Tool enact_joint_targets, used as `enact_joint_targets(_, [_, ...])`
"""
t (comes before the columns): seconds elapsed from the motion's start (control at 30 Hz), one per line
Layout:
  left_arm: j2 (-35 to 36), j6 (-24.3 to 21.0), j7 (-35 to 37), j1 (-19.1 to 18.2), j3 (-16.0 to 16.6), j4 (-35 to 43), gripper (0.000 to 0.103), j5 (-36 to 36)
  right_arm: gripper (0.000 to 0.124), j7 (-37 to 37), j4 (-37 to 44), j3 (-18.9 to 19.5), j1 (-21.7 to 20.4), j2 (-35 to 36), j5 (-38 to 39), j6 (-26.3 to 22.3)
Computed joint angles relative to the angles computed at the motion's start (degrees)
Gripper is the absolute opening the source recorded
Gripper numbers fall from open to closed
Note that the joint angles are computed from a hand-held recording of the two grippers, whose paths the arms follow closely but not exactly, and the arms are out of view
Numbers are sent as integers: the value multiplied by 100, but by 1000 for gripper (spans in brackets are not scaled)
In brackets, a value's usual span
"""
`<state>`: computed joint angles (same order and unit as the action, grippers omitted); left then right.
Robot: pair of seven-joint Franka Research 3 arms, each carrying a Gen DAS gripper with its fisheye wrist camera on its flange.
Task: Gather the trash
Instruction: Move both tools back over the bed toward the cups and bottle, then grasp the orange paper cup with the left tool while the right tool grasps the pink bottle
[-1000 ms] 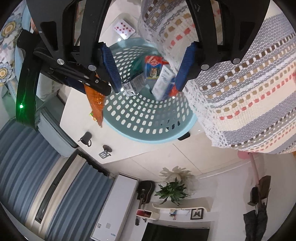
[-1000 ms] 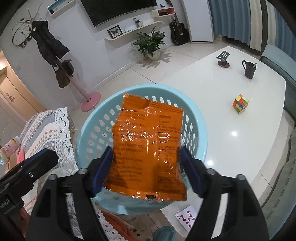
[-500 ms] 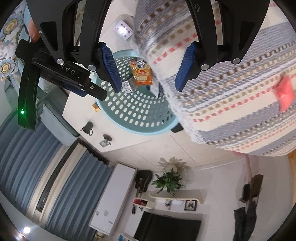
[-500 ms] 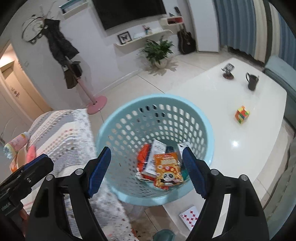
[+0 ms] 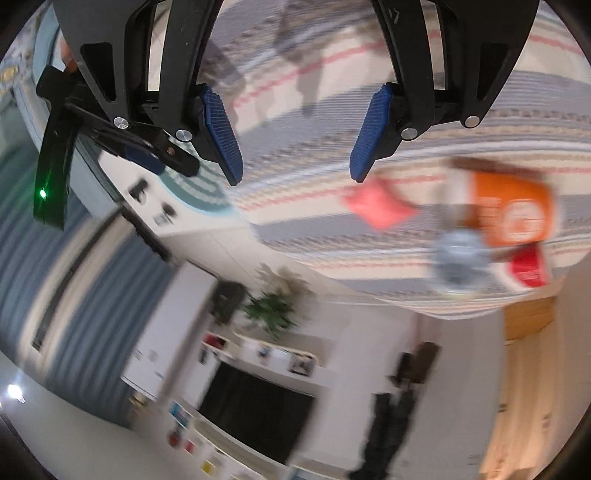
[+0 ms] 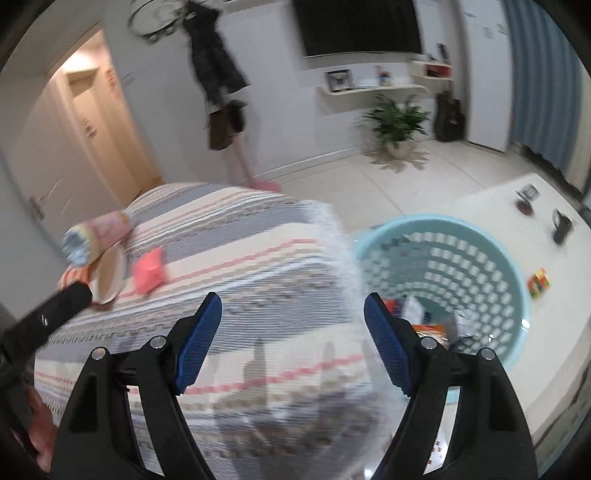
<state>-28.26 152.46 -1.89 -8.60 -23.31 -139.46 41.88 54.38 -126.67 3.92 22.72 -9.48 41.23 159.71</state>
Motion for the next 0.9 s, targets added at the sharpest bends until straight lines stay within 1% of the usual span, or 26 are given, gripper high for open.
enact_joint_targets(0.1, [-741,-303,-66,-112,193,-565,59,-292,75,4,65,195,179,4,-146,26])
enact_joint_targets(0.2, [-1370,-442,-26,-177,395,-1086,59,-634,75,-25,119,343,386,14,-243,129])
enact_joint_targets(0.3, [-2005,-561,73,-187,587,-1566,59,-959,75,15,258,434,553,71,-347,96])
enact_joint_targets(0.43, [-2520,-641,260,-124,704,-1898,59,-1258,75,27,799,540,778,324,-305,-146])
enact_joint_targets(0.53, [-2587,-425,424,-75,814,-2020,59,-1467,75,196,1327,638,851,635,-362,-423])
enact_joint_targets(0.6, [-2559,-330,546,-35,854,-2045,59,-1591,75,372,1807,712,881,946,-534,-734])
enact_joint_targets(0.7, [-2454,-183,749,39,900,-2052,59,-1730,75,907,2431,785,924,1392,-1148,-1032])
enact_joint_targets(0.73, [-2433,-130,810,72,917,-2064,59,-1765,75,1090,2767,796,948,1626,-1381,-1268])
enact_joint_targets(0.77, [-2322,-62,800,139,855,-2013,59,-1794,75,1217,3114,808,957,1863,-1494,-1546])
enact_joint_targets(0.87, [-2257,45,938,183,908,-2040,59,-1898,75,1659,4031,790,1021,2515,-1877,-2272])
enact_joint_targets(0.9, [-2211,107,992,194,939,-2038,59,-1933,75,1750,4424,788,1043,2789,-1993,-2633])
